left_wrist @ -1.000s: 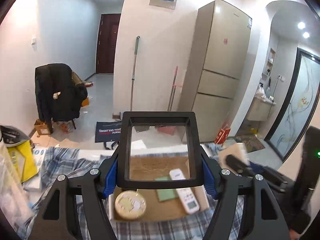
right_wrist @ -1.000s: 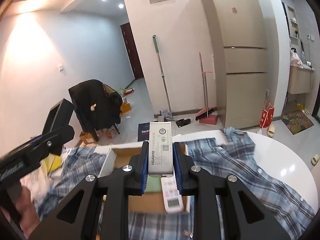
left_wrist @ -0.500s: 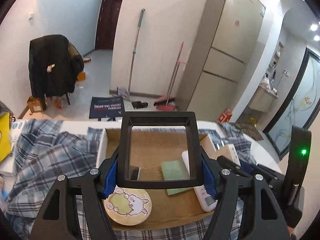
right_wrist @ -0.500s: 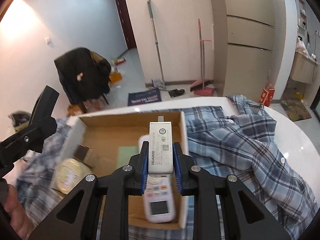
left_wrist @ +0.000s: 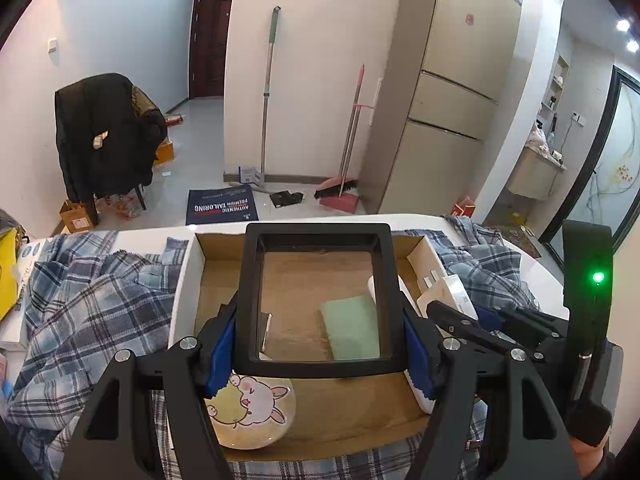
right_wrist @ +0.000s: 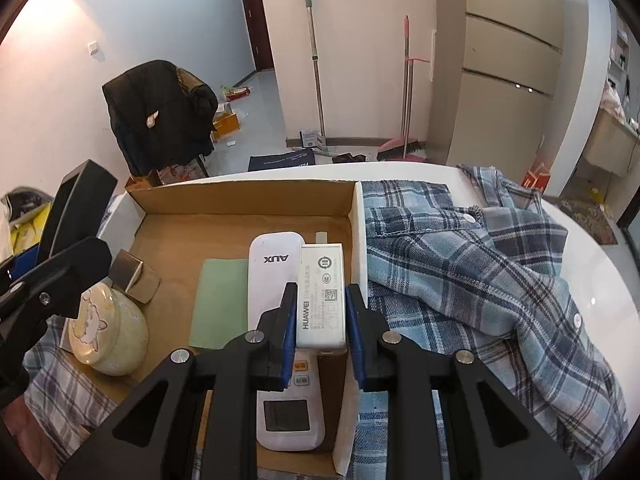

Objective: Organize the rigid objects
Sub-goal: 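Carry the frame and the HUAWEI box over the cardboard box with both tools, then lower the HUAWEI box into the box and open the right tool while the left tool holds the frame, then lower the black frame into the box and open the left tool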

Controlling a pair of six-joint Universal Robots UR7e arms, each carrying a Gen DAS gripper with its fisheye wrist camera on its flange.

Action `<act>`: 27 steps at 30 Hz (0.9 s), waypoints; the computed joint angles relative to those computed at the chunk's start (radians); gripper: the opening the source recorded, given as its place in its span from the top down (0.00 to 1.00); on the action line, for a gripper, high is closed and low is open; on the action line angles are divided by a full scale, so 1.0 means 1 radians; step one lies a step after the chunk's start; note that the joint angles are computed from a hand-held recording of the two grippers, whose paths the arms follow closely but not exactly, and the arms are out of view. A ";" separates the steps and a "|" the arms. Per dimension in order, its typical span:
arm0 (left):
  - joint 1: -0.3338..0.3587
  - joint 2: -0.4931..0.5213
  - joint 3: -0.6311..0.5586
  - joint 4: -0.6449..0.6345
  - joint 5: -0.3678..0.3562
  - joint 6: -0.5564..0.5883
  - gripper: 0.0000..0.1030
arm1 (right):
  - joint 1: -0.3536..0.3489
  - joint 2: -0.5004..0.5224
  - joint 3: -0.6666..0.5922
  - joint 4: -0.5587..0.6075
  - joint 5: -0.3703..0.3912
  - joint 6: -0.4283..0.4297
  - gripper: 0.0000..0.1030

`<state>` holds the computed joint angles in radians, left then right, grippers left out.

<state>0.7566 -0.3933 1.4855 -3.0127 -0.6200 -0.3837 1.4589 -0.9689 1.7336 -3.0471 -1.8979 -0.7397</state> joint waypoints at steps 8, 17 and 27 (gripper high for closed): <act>0.005 0.003 -0.003 -0.005 -0.007 0.000 0.31 | 0.000 -0.046 0.030 -0.064 0.064 0.010 0.48; 0.015 0.031 -0.044 0.103 -0.023 -0.066 0.31 | -0.013 -0.105 0.024 -0.063 0.106 0.084 0.48; 0.028 0.068 -0.090 0.187 -0.017 -0.080 0.31 | -0.016 -0.097 0.012 -0.037 0.080 0.098 0.48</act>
